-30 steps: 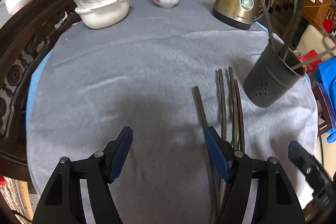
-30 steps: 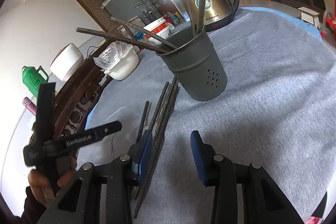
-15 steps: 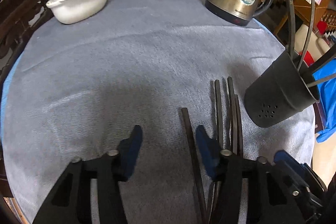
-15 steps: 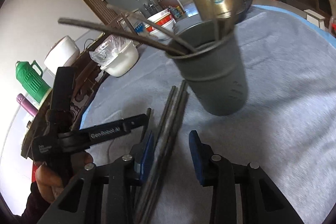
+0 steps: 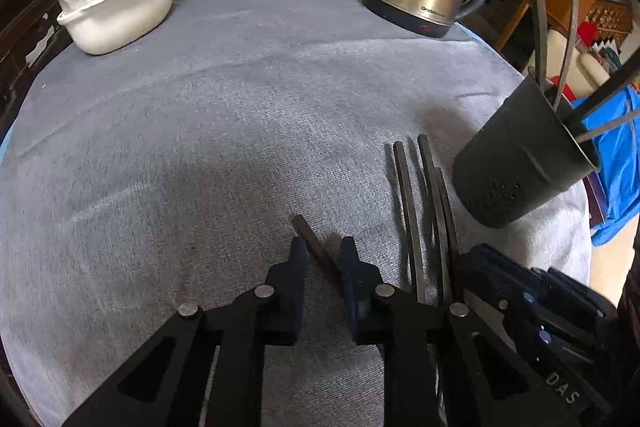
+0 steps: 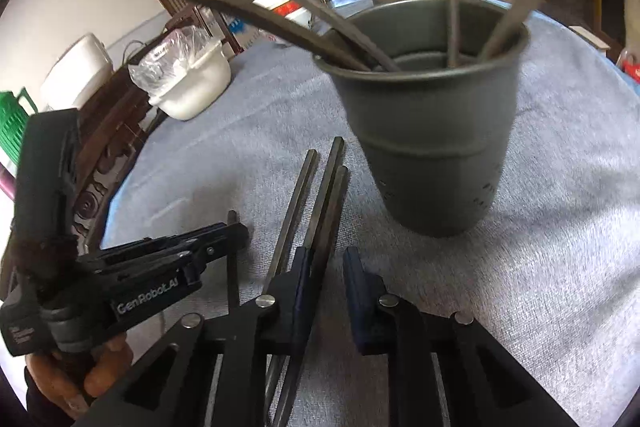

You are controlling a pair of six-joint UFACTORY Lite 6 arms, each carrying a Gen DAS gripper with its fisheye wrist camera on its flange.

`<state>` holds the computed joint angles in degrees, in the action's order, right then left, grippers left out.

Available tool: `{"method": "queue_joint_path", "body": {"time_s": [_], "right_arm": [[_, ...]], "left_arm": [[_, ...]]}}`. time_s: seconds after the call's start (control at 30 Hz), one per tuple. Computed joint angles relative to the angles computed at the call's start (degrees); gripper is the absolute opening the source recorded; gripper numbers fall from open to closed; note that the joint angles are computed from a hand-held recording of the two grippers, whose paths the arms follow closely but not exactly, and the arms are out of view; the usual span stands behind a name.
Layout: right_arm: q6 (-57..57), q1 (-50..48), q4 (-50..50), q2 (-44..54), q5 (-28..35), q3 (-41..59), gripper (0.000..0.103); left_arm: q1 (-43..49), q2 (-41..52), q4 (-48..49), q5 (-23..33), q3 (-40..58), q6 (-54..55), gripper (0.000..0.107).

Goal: Organize utensils
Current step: 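Close the left tool on a dark chopstick while the right tool grasps another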

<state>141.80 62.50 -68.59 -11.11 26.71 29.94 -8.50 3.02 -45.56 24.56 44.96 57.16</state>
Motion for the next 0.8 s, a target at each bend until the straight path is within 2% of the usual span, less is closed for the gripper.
{"method": "queue_joint_path", "body": {"time_s": [0.23,0.4,0.5,0.63,0.8], "right_arm": [[-7.1,-0.9,3.4,5.8,-2.1,5.8,0.018],[7.5,-0.4,-10.4,1.2,-4.9,1.2,0.017],[2.5,0.5,-5.2,0.2,-1.5,1.2,0.017],[0.2,-1.7,-3.5,0.3,-3.2,1.5,0.017],[-7.2,-3.0,1.5,7.1,-4.8,6.7,0.017]], "left_arm": [[3.8,1.0,0.3,3.0,1.6,4.1,0.017],[7.7,0.1,0.1,4.9,2.3,7.4,0.017],[9.9,0.2,0.7,6.4,3.1,7.5,0.017],[11.2,0.6,1.9,8.1,4.1,5.8,0.018],[9.2,1.4,4.1,8.6,4.4,2.2,0.018]]}}
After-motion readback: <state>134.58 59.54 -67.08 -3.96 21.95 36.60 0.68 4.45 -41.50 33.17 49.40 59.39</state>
